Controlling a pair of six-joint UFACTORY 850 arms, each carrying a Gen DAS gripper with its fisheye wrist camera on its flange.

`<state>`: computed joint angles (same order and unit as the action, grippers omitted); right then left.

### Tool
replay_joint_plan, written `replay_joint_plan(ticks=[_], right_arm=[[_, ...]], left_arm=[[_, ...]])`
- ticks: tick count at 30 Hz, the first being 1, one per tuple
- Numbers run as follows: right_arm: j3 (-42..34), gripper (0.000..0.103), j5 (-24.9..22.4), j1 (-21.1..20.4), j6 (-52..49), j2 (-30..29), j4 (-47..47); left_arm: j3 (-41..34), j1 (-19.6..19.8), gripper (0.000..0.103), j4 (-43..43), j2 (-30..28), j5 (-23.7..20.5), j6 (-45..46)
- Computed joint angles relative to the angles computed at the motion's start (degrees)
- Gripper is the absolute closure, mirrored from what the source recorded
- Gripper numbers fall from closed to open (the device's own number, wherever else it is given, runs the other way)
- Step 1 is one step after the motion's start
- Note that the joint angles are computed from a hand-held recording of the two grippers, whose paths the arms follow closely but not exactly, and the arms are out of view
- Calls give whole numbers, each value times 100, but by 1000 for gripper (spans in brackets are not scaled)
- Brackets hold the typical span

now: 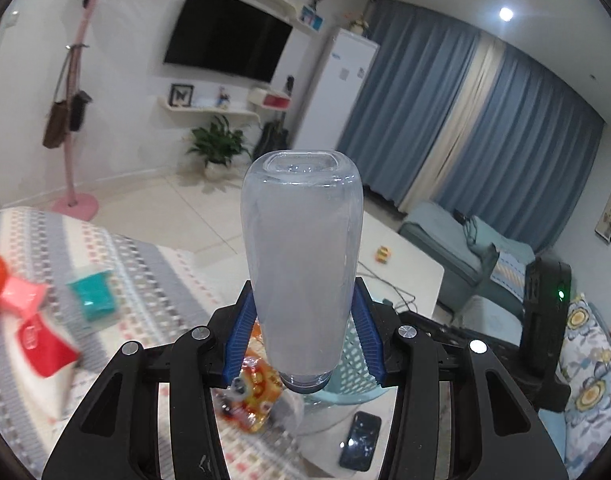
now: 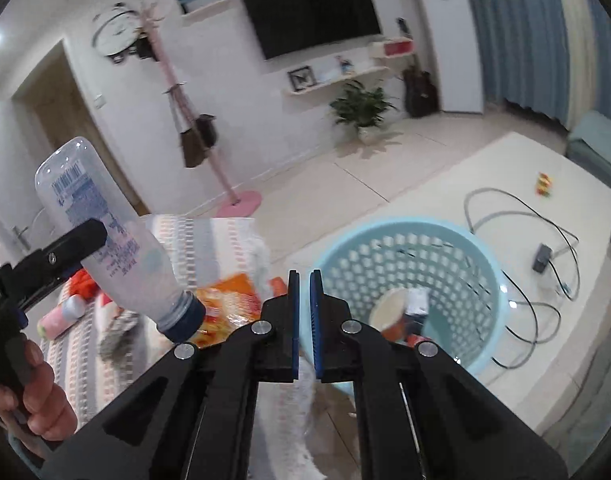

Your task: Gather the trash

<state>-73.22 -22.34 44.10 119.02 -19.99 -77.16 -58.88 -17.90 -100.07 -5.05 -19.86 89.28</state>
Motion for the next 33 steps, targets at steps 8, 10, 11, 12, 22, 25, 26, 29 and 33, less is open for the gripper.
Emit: replay_joint_plan(ticks=[8,10,11,12,22,25,26,29,33], right_arm=[[319,99,4,-230,204,32,107],[338,99,-67,-259,105,-17,289],[347,99,-49,-297,79,-36,339],[389,99,-19,-328,98,-33,371],[565,99,-327,-352,-194,40,797],[609,92,-228,-373,-223,82,863],[611,82,-201,-371,-210,86,862],[622,37,-134,-331,116,118,551],[412,37,-138,-163,118,51,230]], left_arm=[[-697,-325,58,888,-725,41,-917],[-849,-447,58,1242,-837,106,-1333],[-933,-527,58,1539,-905,170,-1658],[-1012,-596,58,1874,-970,215,-1985],[-1693,-853,48,3683,-1678,119,-3811],[-1522,-794,39,3349,-1546,80,-3571],[-1493,-780,39,3309,-1515,66,-3557],[-1169,-709,38,2780,-1203,96,-3069],[-582,-601,33,1816,-590,343,-2076]])
